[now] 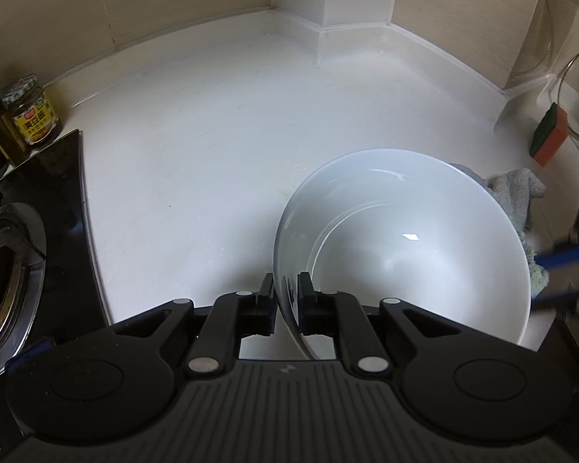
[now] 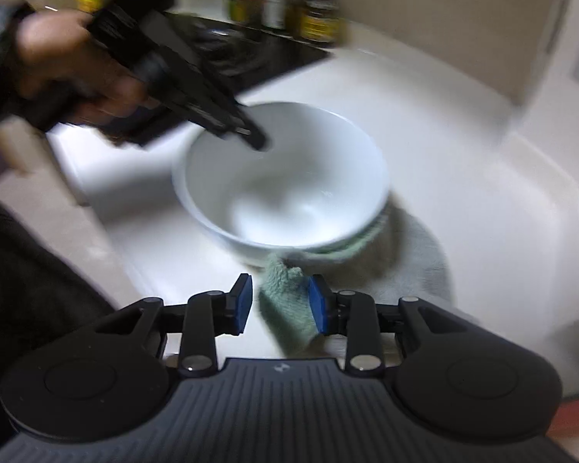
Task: Clean bowl
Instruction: 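Lift the towel with the right gripper and drape it back into the bowl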
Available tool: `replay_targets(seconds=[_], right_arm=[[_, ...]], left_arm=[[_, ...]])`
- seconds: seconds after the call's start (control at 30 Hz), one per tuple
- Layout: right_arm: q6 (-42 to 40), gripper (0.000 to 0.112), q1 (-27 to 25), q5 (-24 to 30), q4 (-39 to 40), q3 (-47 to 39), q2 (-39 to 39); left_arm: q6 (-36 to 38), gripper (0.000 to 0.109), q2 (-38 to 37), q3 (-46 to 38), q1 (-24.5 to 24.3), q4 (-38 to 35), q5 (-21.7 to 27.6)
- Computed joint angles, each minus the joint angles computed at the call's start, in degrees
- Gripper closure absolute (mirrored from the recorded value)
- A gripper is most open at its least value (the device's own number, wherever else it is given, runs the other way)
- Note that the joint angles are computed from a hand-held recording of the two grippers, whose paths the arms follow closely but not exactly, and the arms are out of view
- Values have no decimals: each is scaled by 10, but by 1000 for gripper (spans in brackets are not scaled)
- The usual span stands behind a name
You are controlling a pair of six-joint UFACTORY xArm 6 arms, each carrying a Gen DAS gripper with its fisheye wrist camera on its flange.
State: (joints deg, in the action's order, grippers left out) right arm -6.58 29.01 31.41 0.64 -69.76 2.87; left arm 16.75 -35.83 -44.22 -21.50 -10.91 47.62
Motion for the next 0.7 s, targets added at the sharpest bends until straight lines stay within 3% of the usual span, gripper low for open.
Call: replay_targets(seconds=[0.1, 0.17, 0.27, 0.37, 0.5, 0.6, 0.7], right_arm=[[34, 109, -16, 0, 60, 4, -21], [85, 109, -25, -5, 48, 6, -33], [222, 109, -42, -31, -19, -17, -47], [279, 109, -36, -33, -74, -63, -30], [283, 105, -12, 5, -97, -147, 32], [188, 97, 15, 95, -42, -227, 93], [150, 96, 24, 87, -9, -204, 75]], left_arm=[[37, 99, 1, 2, 10, -28, -3], [73, 99, 0, 2, 17, -47, -2], [116, 100, -7, 3, 29, -67, 12], [133, 100, -7, 1, 31, -74, 15], [140, 100, -17, 8, 35, -82, 19], [151, 100, -23, 10, 42, -95, 24], [149, 100, -30, 17, 44, -98, 22]])
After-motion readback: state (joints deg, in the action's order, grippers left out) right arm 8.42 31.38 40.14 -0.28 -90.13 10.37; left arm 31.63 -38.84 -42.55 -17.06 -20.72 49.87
